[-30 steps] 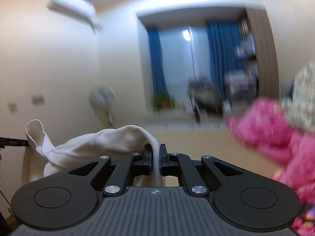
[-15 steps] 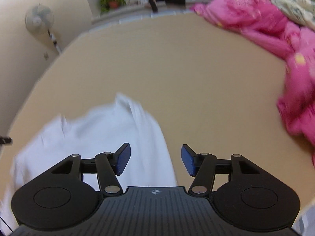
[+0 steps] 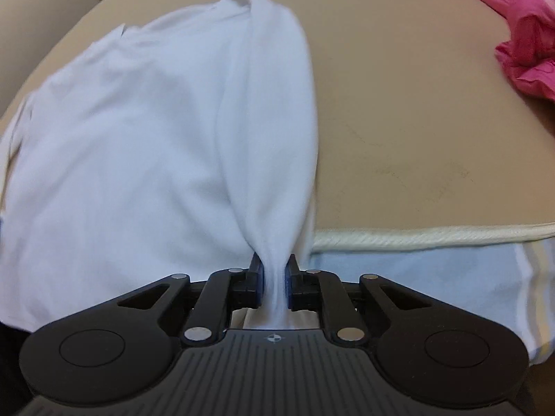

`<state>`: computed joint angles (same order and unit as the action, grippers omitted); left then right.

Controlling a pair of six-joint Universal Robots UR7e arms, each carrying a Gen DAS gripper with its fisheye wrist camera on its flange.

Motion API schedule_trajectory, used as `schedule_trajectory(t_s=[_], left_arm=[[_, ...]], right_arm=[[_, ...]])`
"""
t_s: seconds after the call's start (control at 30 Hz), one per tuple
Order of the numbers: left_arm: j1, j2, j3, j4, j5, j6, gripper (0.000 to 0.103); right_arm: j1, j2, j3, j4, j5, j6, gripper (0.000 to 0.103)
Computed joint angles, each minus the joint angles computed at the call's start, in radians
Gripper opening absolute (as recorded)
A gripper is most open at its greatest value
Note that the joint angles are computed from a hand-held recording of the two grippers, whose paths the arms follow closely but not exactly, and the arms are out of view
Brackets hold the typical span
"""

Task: Fold small clothes
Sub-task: 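Lay the shirt flat on the mattress and open both tools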

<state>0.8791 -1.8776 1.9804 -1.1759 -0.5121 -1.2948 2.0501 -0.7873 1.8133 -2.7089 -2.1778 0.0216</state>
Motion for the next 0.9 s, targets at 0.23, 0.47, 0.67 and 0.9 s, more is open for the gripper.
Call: schedule_trajectory(t_s=[0.23,0.47,0.67,0.9], left_arm=[[0.013,0.057,-0.093,0.159,0.052,-0.129,0.085],[0.014,0.055,-0.133,0.298,0.049,-0.274,0.090],[0.112,0.036,-0.131,0.297,0.036,-0.211,0.090],[0.236,-0.044,-0.039,-0.074,-0.052,0.144,0.091]], right_arm=[[-0.038,-0.024,-0.346,0.076,-0.050,-0.075,0.010],[-0.047,0.139,-0.610,-0.338,-0.316,-0.181,0.089],[-0.020,-0.042,-0.217,-0.271,-0.099,-0.048,0.090],[0.106,-0.047,-0.011,-0.217,0.035,0.086,0.090]])
